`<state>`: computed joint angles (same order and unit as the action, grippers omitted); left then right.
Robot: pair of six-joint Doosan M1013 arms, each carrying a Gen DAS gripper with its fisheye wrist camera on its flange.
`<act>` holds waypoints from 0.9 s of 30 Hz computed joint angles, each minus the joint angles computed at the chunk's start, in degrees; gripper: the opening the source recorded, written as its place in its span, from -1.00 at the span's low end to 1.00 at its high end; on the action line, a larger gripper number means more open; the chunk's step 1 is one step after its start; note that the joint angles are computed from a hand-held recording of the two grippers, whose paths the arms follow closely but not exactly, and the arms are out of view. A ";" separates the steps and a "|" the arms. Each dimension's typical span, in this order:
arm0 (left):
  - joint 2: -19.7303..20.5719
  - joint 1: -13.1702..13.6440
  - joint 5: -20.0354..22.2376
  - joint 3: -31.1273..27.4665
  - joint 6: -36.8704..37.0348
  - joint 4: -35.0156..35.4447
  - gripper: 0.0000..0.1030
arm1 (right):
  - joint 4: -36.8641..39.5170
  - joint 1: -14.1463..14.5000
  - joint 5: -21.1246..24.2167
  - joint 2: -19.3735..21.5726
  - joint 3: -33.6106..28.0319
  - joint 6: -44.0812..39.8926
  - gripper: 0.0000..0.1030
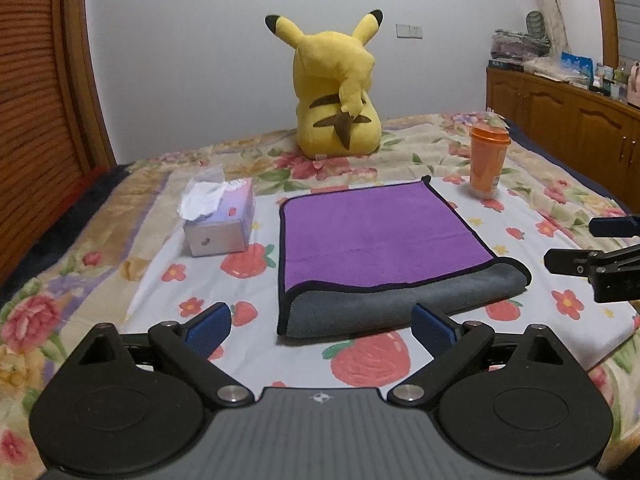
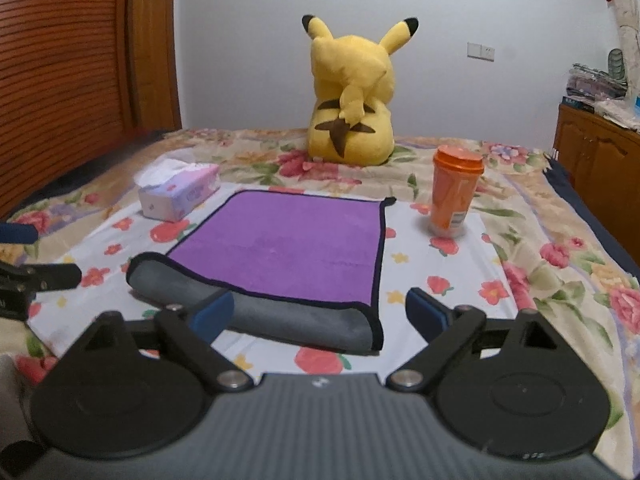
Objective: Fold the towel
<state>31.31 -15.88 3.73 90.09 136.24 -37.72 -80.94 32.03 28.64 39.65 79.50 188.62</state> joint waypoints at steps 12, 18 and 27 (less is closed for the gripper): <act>2.84 1.34 4.77 -4.28 3.50 -5.91 0.65 | 9.96 -2.08 -2.75 2.18 -3.22 -10.98 0.61; 4.53 2.05 7.70 -6.94 2.21 -5.89 0.50 | 13.53 -2.93 -4.01 2.94 -4.40 -14.17 0.59; 6.89 2.55 10.84 -10.60 -2.30 -1.76 0.40 | 25.20 -4.27 -5.75 4.18 -6.44 -24.37 0.52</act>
